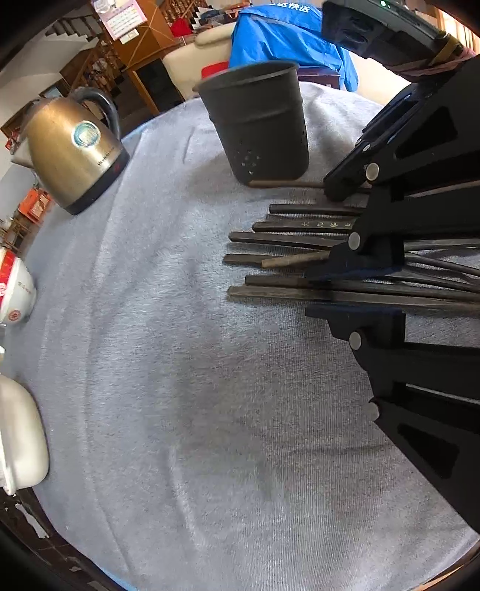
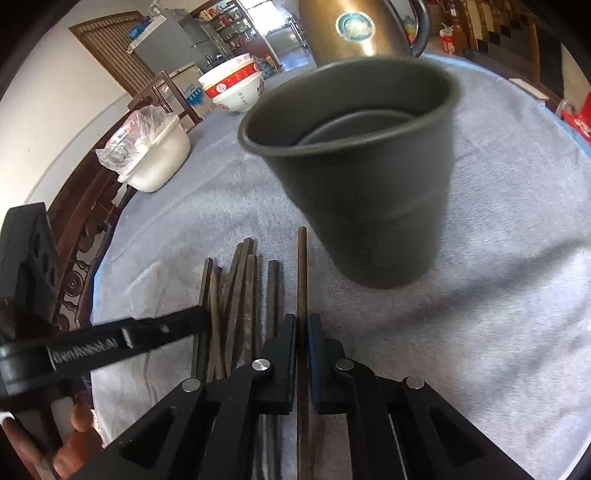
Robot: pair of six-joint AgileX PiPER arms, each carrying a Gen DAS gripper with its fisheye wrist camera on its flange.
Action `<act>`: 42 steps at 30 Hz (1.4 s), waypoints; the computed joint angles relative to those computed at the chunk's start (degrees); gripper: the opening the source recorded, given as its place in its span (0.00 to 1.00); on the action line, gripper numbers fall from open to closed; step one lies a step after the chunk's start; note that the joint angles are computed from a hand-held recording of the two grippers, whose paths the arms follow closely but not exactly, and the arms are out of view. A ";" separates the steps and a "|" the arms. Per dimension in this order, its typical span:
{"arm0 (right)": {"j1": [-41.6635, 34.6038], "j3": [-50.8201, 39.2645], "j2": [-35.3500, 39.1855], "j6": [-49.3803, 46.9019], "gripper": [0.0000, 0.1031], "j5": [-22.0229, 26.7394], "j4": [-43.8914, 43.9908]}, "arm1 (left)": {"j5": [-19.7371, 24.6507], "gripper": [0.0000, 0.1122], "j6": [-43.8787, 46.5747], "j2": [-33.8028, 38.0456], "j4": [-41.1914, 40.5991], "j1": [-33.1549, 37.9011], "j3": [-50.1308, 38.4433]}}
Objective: Organize utensils
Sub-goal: 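Lower the left gripper onto the dark chopsticks and close on several, then lift the chopsticks with the left gripper and lower them into the grey holder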
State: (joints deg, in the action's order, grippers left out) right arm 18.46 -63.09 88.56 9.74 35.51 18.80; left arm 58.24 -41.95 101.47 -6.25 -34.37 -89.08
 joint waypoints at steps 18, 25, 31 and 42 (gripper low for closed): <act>-3.23 -1.88 1.18 -7.70 0.08 6.18 4.71 | 5.98 0.24 -2.53 8.04 1.28 -0.87 -11.30; -3.57 -6.03 4.16 -6.48 0.08 9.28 4.69 | 6.26 0.24 -2.43 7.55 0.45 -0.41 -12.73; -3.22 -4.89 3.88 -7.00 0.08 6.77 5.07 | 10.50 0.23 -2.62 11.59 2.08 -1.24 -18.00; -2.71 -3.63 1.80 -11.45 0.06 4.96 6.77 | 5.96 0.05 -1.54 8.08 3.50 -1.89 -13.16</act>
State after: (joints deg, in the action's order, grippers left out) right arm 15.75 -66.72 90.36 -1.71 40.47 25.57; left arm 64.20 -43.50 109.55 -2.75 -36.26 -102.24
